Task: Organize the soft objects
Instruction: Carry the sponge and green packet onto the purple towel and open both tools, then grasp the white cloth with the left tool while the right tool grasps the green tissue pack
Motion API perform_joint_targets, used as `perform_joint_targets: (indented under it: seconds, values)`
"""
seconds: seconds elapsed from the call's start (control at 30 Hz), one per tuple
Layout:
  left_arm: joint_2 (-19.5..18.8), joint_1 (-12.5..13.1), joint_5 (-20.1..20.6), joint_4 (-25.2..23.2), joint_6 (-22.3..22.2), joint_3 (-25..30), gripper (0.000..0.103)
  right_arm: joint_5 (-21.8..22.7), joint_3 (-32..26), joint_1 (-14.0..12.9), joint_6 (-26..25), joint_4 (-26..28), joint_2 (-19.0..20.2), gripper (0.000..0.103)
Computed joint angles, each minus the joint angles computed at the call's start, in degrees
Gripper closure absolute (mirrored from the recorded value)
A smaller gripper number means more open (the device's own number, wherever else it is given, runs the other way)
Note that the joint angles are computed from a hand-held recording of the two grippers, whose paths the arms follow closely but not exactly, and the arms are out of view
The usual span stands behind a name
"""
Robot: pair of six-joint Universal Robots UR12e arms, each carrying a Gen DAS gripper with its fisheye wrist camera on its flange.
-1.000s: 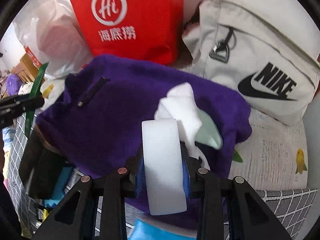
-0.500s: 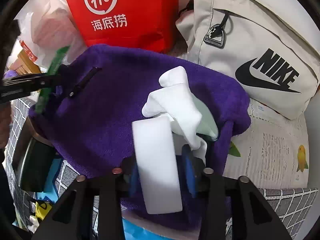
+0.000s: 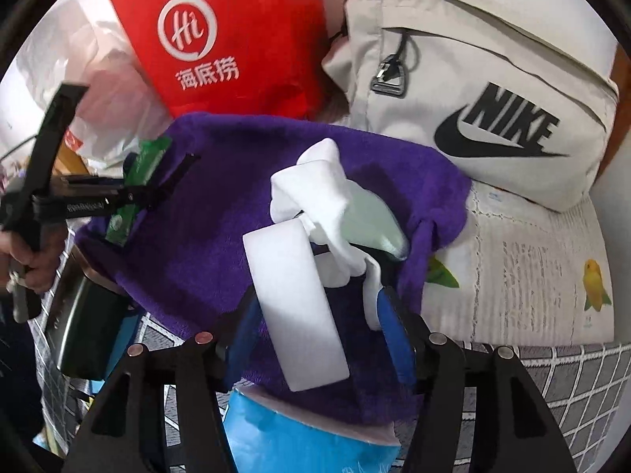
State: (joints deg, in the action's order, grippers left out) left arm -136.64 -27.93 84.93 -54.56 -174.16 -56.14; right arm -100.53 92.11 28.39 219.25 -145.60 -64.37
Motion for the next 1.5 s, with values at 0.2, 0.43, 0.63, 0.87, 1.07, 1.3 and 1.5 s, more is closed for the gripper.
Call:
perform_joint_targets:
  seconds: [0.2, 0.43, 0.63, 0.87, 1.07, 1.3, 1.5]
  values:
    - [-0.92, -0.38, 0.13, -0.45, -0.23, 1.70, 0.039, 0.09, 1.69, -0.06, 2.42, -1.97, -0.88, 0.044]
    - [1.24, -0.36, 0.91, 1.06, -0.31, -0.86, 0.038, -1.12, 2.00, 0.66, 3.57, -2.86, -1.49, 0.044]
    - [5.12, -0.03, 1.64, 4.06, -0.38, -5.97, 0.038, -3.09, 1.63, 2.28, 3.77, -2.91, -2.33, 0.044]
    - [12.96, 0.31, 0.08, 9.86, 0.25, -16.70, 0.038, -4.52, 1.97, 5.47, 5.07, -3.84, -3.94, 0.044]
    - [20.07, 0.20, -2.25, 14.80, 0.56, -27.33, 0.038, -6.06, 2.70, 8.51, 6.95, -4.13, -5.33, 0.044]
    - [26.72, 0.45, -6.70, 19.60, 0.34, -39.25, 0.038, -7.34, 4.08, 12.58, 9.46, -3.79, -6.21, 0.043]
    - [28.99, -0.54, -9.07, 26.45, 3.34, -45.88, 0.038, -7.22, 5.36, 14.90, 12.06, -3.86, -6.34, 0.044]
